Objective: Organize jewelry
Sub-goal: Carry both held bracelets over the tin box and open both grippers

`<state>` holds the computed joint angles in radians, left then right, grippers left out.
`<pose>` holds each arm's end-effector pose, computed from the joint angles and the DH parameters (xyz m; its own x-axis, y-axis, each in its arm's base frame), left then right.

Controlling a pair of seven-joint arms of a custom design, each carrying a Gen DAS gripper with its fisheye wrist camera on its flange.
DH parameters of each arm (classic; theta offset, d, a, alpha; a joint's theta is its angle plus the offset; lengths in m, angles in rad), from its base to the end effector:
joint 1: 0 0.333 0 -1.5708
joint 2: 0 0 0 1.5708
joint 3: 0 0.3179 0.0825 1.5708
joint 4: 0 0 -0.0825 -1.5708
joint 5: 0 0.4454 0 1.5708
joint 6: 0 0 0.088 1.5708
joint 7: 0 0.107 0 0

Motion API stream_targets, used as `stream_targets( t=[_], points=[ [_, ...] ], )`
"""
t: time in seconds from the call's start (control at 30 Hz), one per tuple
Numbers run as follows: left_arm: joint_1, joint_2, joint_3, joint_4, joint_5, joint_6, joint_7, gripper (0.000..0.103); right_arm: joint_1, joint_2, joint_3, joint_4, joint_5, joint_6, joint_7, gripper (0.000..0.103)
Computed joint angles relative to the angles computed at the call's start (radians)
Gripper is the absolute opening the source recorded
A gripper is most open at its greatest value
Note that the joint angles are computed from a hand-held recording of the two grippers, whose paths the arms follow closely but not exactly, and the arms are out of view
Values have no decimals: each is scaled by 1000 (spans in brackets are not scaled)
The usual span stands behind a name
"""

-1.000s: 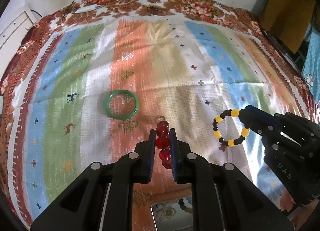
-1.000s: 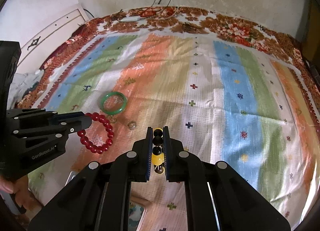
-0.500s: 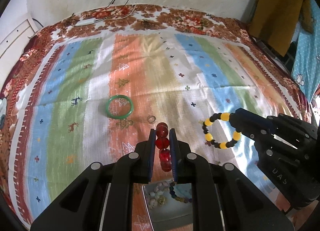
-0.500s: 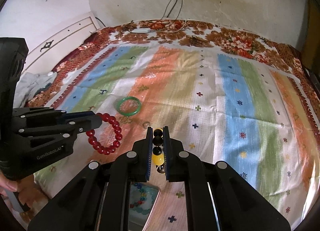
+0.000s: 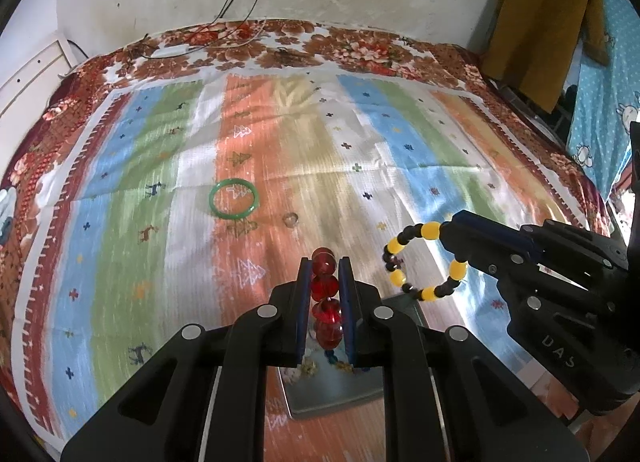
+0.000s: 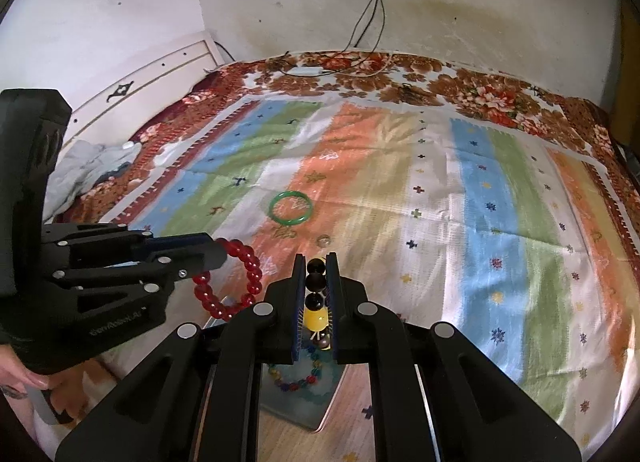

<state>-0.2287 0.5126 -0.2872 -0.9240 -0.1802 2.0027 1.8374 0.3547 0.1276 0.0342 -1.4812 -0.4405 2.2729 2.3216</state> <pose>0.7124 -0.3287 0.6808 -0.6602 -0.7335 0.1618 -0.6595 0.4629 -0.5923 0.6578 0.2563 0.6757 -0.1631 -0.9841 -0.0707 -0.7001 0.1659 -0.6945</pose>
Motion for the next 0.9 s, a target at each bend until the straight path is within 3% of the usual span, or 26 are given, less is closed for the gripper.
stream_targets(
  t=[0.3,0.67,0.7,0.73,0.8,0.9],
  points=[
    [30,-116,3,-189,-18,57,17,13,7,-18,15,-41,46,1,-23,11],
    [39,-145,6,-231,-41,53,19,14,3,-36,27,-79,84,-13,-28,11],
    [39,-144,8,-229,-43,53,7,23,3,-35,26,-80,85,-17,-27,14],
    [36,-144,15,-228,-31,63,-14,35,3,-37,25,-81,75,-20,-13,28],
    [36,-147,22,-234,-19,92,-37,37,1,-46,20,-90,53,-21,28,53],
    [39,-112,28,-184,-9,66,-84,44,-9,-53,18,-97,44,-27,60,53]
  ],
)
